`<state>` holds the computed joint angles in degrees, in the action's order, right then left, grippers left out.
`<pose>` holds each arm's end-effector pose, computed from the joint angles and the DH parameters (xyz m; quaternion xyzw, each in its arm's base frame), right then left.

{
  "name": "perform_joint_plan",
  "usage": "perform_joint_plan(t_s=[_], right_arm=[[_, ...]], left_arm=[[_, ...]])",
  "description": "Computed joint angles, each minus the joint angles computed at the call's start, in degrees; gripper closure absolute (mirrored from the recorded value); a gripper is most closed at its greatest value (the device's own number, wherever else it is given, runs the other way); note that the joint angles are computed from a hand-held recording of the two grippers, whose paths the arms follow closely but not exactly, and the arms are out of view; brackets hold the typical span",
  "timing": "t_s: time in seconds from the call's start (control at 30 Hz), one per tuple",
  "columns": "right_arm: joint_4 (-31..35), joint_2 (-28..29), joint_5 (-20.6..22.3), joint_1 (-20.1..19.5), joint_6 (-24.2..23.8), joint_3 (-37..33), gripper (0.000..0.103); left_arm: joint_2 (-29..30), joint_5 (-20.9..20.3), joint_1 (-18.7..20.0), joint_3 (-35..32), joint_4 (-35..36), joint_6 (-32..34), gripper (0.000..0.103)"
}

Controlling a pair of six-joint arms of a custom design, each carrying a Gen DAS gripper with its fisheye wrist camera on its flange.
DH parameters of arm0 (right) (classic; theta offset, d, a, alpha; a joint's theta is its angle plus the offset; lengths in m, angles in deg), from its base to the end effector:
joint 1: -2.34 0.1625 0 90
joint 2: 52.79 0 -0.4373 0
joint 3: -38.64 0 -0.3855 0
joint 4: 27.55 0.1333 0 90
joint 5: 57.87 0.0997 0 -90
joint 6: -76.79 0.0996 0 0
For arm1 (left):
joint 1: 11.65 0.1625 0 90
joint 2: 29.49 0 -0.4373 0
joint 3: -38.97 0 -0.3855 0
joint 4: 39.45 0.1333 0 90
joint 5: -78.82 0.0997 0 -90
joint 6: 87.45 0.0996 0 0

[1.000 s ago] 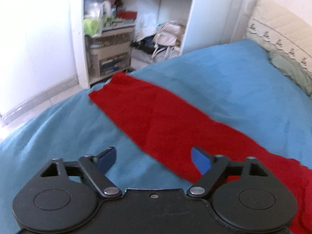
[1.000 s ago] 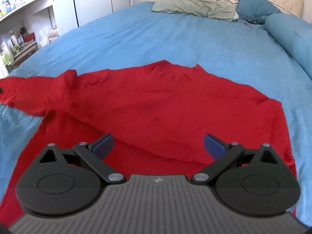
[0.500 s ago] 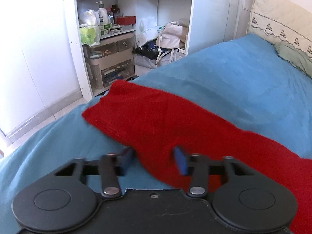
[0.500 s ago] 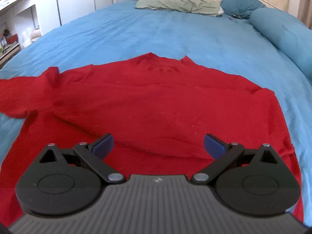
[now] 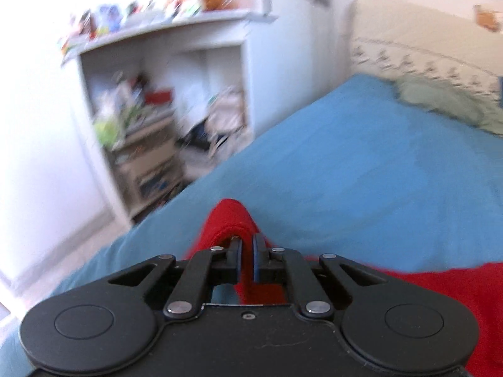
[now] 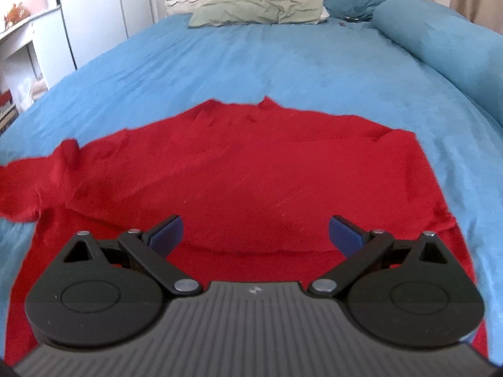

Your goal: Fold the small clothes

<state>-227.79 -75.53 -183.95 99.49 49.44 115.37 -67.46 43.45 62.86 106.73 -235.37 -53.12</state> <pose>0.1677 -0.7371 0.0579 0.1093 -0.8441 0.3934 0.3475 0.0040 -0.7889 0.3230 0.0380 0.7536 -0.4813 0.4461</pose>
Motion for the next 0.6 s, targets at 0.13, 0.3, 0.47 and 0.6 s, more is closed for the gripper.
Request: perform_joint_plan(t_s=[0.13,0.3,0.47,0.6], right_arm=[[-0.9,-3.1,1.3,-0.3,1.5,2.6,0.000],[-2.2,-7.4,3.1,-0.9,2.1,5.8,0.000],[-1.6,-11.7,6.5,-2.5,3.5,8.5,0.000],[-0.8,-14.4,9.6,-3.9,2.9,10.2,0.000]], left_arm=[[-0.4,-3.8,-5.4,4.4,-3.0,3.0,0.097],[1.8,-7.5,-11.6,7.2,-3.9,4.6,0.097],[4.9,-8.6,-15.2,7.5,1.4,-4.8,0.097],[8.2,-8.7,-15.9,6.3,8.9,-12.5,0.096]])
